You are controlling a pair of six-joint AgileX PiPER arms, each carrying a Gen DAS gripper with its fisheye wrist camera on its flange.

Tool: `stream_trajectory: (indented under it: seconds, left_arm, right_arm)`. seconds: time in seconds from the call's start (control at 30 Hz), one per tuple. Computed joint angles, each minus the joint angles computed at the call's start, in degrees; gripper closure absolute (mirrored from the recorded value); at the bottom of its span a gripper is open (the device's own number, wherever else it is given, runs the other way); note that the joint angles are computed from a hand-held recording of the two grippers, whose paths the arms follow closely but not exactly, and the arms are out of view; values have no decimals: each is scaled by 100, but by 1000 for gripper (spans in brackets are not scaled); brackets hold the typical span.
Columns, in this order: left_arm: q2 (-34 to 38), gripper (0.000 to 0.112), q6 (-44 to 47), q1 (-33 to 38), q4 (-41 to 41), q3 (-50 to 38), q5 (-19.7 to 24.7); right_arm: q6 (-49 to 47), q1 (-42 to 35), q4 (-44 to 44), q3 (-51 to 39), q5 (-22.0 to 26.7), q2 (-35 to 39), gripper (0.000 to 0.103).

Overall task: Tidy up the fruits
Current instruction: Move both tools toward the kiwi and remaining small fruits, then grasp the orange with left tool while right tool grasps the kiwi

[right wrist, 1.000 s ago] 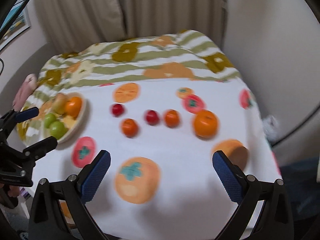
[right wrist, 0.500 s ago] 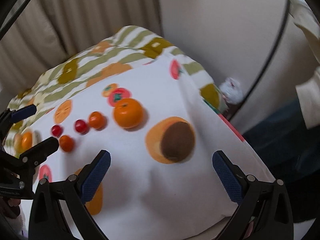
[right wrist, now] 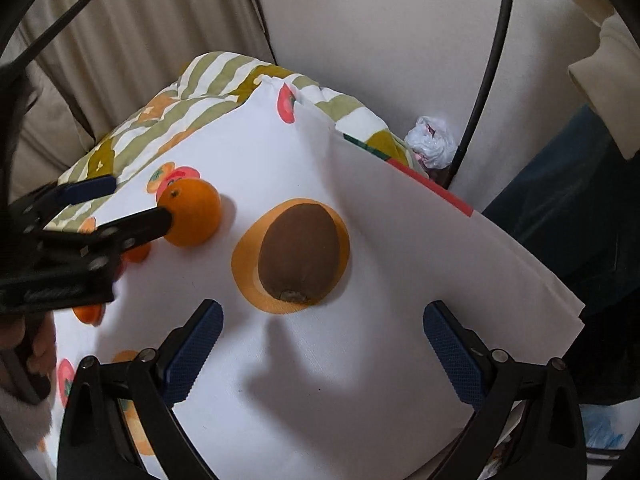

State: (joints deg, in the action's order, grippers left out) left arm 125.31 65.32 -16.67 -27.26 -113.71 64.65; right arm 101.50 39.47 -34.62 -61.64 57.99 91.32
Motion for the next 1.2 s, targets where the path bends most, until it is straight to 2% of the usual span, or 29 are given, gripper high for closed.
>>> stream_trajectory:
  seconds: [0.1,0.17,0.27,0.4,0.57,0.73,1.0,1.2]
  left_arm:
    - [-2,26,78,-156,173,128,-97]
    - [52,32,52,-222,262,103,-42]
    - [113,35,-28,-284,358,94,-66]
    - [216,45,-174,-345,475,9,-56]
    - [208,47,-193,-383,487,83,-179]
    - [269,48,-364,-358,514,-41,-76]
    - [362,48,-600,-330,590,-218,-98]
    - [349,48,-859,-311,593,-254,-131]
  right_arm:
    - [-120,-45,15,-46,-81,111,3]
    - [-269,-88,18,-102,-87,197,7]
    - [-403,-168,34,-123,-201,261,14]
    - [-492,-219,31,-68,-301,246,18]
    - [-582,-331,20,16,-476,209,19]
    - [-977,-530,20,-88,-601,313,30]
    - [-1453,-767,91,-94,-936,350,38]
    - [-1728,-871,120,-253,-962,499,43]
